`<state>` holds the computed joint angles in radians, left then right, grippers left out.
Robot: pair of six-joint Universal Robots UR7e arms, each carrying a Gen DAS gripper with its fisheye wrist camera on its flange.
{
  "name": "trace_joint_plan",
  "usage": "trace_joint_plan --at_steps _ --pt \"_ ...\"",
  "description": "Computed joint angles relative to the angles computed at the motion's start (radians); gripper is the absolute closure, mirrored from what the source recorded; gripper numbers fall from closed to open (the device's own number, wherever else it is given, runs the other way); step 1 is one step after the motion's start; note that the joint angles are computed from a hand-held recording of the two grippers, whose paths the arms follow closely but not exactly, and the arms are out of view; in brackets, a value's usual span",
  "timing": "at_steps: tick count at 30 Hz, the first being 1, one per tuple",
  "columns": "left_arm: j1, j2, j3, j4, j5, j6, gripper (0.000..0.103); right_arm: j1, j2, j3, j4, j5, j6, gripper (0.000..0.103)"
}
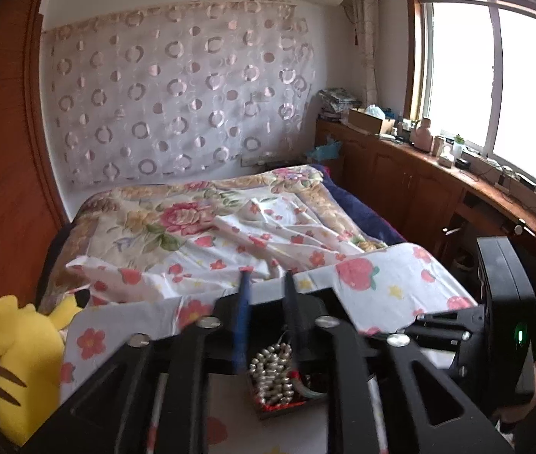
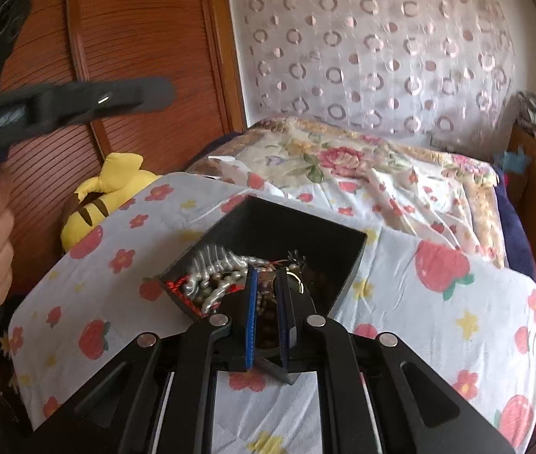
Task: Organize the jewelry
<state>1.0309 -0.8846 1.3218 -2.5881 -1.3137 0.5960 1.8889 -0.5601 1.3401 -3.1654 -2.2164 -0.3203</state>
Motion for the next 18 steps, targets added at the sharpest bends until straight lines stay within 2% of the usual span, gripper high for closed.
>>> trace_joint_plan --at_steps 1,3,5,6,7,14,18 --pt "0.003 -0.006 0.011 -0.009 0.002 0.003 0.065 -0.001 0.003 -0.004 -0.001 -0.004 0.007 0.091" --pt "0.011 -0.015 0.024 -0.015 -0.001 0.001 0.060 -0.003 0.001 -0.006 0.003 -0.003 0.017 0.091" --pt "0.019 -0.022 0.034 -0.014 0.001 -0.003 0.047 -0.001 0.003 -0.006 -0.003 -0.007 0.011 0.087" --pt "0.022 -0.028 0.048 -0.026 0.010 -0.002 0.030 -0.001 0.004 -0.008 -0.003 -0.011 0.005 0.082" --pt "0.027 -0.036 0.066 -0.050 0.011 0.002 0.020 0.001 0.004 -0.010 -0.006 -0.011 0.002 0.078" --pt "0.064 -0.091 0.171 -0.134 -0.022 0.016 0.008 0.018 -0.002 0.016 -0.046 -0.006 -0.023 0.077" --pt "0.086 -0.121 0.214 -0.127 -0.039 0.026 0.008 0.037 -0.007 0.063 -0.066 0.001 -0.037 0.077"
